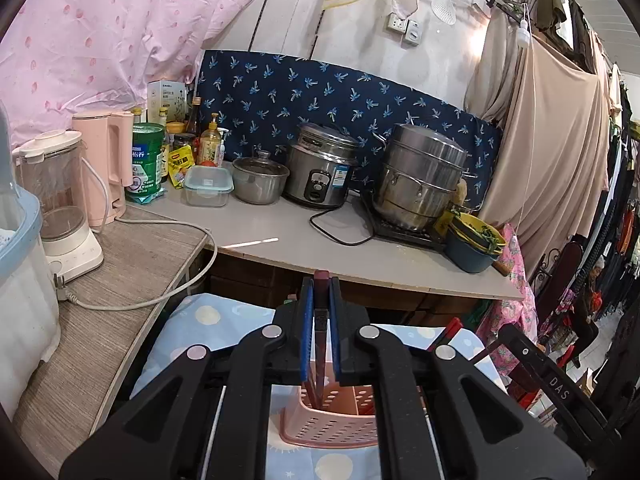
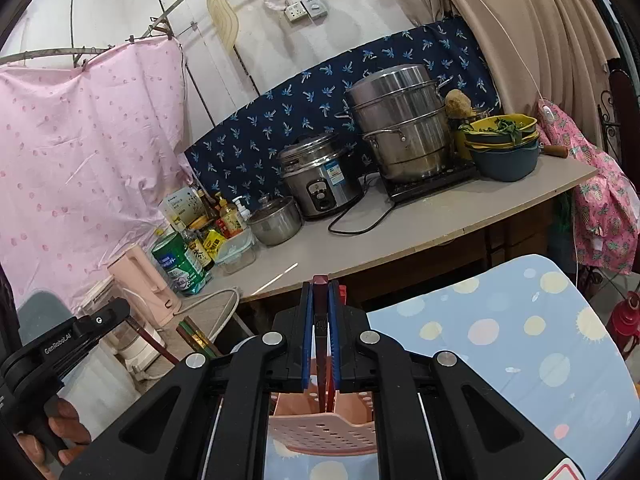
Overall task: Organize utensils
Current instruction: 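Lower both chopsticks into the pink basket and open both tools, then move both tools down to the last dark red and green chopsticks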
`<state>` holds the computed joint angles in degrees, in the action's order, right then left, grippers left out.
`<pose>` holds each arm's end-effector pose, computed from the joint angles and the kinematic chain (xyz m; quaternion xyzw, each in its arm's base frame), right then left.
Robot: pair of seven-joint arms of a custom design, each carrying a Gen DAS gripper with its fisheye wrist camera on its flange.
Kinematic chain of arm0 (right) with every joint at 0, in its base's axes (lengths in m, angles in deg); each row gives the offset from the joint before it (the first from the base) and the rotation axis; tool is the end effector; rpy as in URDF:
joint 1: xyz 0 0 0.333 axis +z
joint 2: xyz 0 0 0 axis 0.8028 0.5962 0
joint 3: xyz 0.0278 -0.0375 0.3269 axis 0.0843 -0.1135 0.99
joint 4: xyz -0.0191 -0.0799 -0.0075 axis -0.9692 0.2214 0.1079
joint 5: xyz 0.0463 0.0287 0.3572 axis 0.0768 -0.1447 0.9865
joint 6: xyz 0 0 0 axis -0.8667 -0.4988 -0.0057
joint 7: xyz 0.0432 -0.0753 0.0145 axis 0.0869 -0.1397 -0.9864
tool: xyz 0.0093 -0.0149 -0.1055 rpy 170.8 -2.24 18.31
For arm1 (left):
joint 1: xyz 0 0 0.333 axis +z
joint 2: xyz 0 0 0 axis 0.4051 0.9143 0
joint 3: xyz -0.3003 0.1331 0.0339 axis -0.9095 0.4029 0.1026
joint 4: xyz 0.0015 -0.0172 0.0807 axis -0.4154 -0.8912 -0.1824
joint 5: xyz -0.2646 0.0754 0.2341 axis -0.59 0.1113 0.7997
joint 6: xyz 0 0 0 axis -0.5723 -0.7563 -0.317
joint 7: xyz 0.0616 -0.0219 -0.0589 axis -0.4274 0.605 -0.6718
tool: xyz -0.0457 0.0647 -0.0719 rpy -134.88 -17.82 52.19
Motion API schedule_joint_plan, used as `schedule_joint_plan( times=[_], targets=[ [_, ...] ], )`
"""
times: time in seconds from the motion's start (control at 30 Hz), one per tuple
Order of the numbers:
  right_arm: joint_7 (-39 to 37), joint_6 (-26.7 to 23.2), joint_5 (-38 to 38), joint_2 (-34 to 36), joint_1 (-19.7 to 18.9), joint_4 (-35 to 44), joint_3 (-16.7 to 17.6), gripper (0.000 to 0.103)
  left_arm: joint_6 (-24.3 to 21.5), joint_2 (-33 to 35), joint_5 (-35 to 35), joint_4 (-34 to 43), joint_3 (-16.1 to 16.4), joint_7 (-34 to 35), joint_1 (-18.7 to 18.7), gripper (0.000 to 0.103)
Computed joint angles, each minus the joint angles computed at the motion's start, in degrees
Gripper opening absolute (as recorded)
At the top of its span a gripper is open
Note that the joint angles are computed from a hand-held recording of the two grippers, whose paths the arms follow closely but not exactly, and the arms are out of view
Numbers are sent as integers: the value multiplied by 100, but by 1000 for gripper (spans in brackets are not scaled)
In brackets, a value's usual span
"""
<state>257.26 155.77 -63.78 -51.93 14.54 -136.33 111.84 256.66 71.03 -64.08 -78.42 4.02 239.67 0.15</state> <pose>0.3643 0.3006 0.5436 -0.4011 0.7217 -0.3191 0.4653 0.4434 -0.1666 0.5809 -0.5169 0.6606 -0.5060 0.2011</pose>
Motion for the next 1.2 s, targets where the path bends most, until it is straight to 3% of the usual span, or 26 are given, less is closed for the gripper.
schedule_joint_plan(
  times=[0.13,0.2,0.47,0.63,0.83,0.93,1.1,1.2],
  targets=[
    [-2,-69,-31,14,8,6,33,12,81,25,-255,-2,-22,236,-3,11],
    [15,-99,-32,-6,55,-11,11,13,174,18,-250,-38,-76,243,23,20],
    [58,-326,-95,-122,420,-78,-169,15,384,-213,-149,-341,-19,239,-111,35],
    [187,-465,-134,-336,768,-190,-368,20,470,-461,481,-731,25,-296,-169,36],
    [315,-706,-181,-591,1337,-329,-619,22,408,-963,1421,-1354,-148,-1175,86,38],
    [285,-1090,-255,-682,1707,-335,-644,24,410,-1268,1738,-1698,-219,-1458,166,38],
    [315,-1660,-403,-631,2311,-327,-644,24,230,-1808,2400,-2305,-620,-1990,659,38],
    [503,-1931,-432,-598,2697,-387,-617,27,37,-2159,2679,-2653,-643,-2199,719,39]
  ],
)
